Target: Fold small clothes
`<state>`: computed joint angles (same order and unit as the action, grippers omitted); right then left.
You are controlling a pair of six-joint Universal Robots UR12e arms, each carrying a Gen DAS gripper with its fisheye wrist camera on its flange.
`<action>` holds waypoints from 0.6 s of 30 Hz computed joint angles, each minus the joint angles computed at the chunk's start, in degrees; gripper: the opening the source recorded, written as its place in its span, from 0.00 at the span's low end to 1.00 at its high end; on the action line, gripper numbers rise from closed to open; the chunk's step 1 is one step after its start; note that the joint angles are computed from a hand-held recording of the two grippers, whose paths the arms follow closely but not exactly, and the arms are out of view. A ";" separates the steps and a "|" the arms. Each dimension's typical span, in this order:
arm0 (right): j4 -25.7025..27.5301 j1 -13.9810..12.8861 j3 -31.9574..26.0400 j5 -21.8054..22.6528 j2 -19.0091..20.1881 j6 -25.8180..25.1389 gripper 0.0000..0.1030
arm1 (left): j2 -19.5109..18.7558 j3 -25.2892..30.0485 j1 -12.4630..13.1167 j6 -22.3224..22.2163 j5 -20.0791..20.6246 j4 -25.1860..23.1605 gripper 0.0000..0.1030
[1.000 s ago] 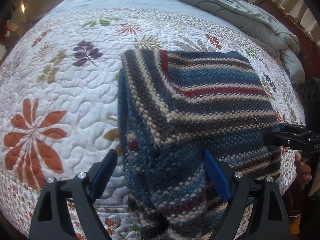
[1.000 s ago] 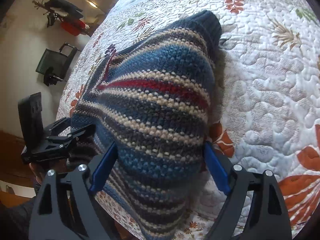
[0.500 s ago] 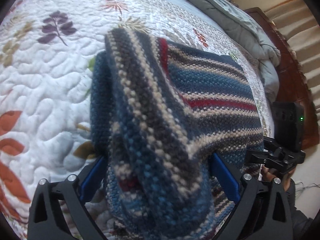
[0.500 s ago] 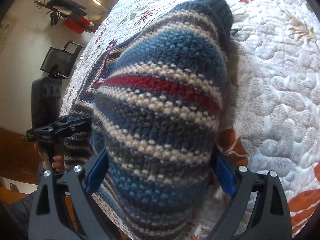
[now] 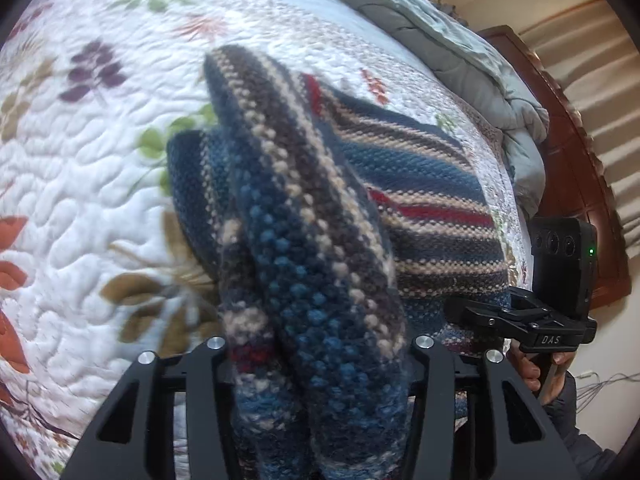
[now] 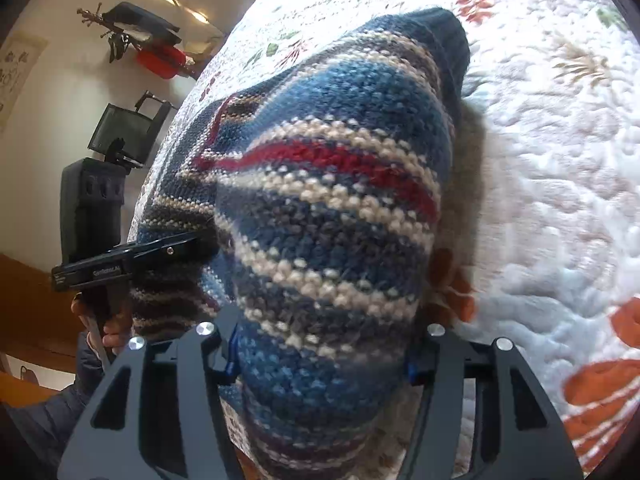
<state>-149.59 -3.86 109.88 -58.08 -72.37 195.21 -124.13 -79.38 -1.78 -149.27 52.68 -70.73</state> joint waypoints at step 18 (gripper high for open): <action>1.07 -10.92 1.05 -2.71 -2.15 -6.58 0.54 | -7.38 10.32 -8.86 -7.97 -3.50 3.51 0.47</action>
<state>-148.52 -14.77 110.93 -60.79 -74.52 188.62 -131.52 -69.06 -10.64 -157.25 49.18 -67.22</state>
